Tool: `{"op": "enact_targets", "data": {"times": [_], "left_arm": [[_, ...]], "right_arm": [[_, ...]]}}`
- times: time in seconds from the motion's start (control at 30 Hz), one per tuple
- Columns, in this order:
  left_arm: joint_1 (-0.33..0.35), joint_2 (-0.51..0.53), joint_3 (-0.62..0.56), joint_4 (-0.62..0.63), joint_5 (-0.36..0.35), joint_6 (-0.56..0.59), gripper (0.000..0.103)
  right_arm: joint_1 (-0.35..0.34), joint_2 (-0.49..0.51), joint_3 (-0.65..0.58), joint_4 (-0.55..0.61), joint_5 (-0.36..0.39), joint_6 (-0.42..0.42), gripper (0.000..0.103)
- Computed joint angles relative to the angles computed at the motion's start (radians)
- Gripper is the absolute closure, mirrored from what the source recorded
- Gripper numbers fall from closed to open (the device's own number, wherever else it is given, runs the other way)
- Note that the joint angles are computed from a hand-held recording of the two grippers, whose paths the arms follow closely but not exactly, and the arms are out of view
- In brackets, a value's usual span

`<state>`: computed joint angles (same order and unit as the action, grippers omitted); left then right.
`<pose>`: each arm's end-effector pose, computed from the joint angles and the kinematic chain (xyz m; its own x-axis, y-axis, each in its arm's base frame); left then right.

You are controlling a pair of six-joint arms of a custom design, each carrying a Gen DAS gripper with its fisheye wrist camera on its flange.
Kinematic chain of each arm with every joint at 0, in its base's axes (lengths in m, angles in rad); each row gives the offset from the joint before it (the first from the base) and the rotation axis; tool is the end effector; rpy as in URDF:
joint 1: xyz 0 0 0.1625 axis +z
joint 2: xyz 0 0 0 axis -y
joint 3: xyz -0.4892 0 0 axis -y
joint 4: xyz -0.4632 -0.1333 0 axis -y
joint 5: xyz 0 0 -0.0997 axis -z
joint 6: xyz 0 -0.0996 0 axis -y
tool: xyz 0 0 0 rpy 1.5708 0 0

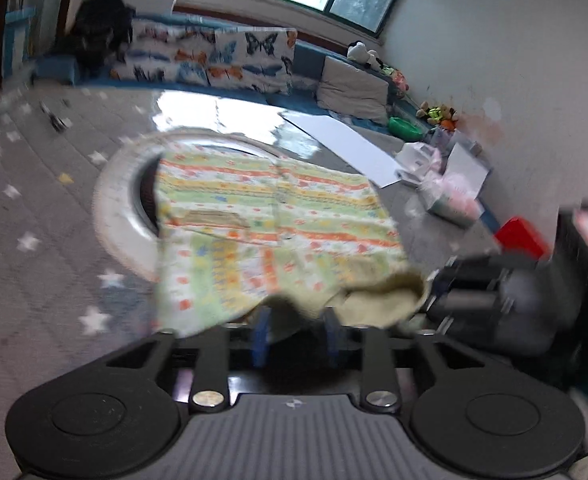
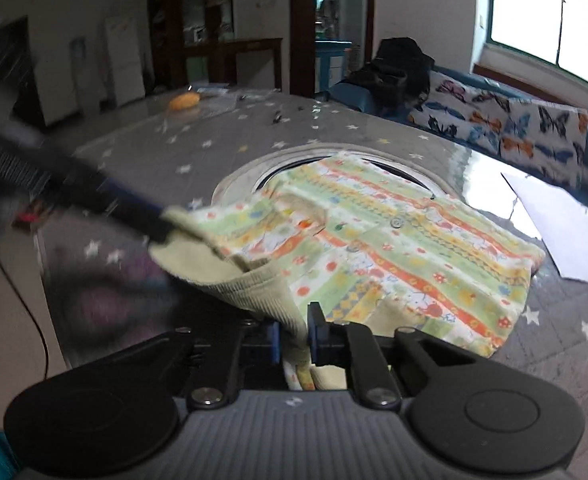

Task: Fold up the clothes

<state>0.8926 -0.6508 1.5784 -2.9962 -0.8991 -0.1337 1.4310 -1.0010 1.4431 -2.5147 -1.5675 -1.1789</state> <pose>-0.3447 -0.7391 0.0673 -0.8624 0.1662 -0.4783 0.4402 0.7127 -0.5461 0.0184 -0.8285 0.3369 -0.4912 -0.7497 0.4434 -0.8687 0.4589 -0.1864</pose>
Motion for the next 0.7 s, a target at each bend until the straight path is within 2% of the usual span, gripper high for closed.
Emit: {"op": "enact_targets", "data": {"times": [0.13,0.37,0.47,0.6,0.7], "left_arm": [[-0.024,0.017,0.044,-0.093,0.159,0.151,0.054],[-0.022,0.111,0.003,-0.253,0.29,0.441,0.053],[-0.022,0.152,-0.014,-0.343,0.305,0.628,0.052],[-0.021,0.163,-0.012,-0.355,0.299,0.682,0.051],[-0.018,0.184,-0.028,-0.382,0.321,0.741,0.051]], "right_arm": [[0.002,0.006,-0.025,0.005,0.014,0.039,0.093],[0.007,0.011,-0.037,-0.009,0.033,0.077,0.094],[0.011,0.015,-0.038,-0.026,0.026,0.084,0.094],[0.01,0.014,-0.032,-0.023,0.019,0.083,0.095],[0.01,0.015,-0.028,-0.033,0.026,0.099,0.095]]}}
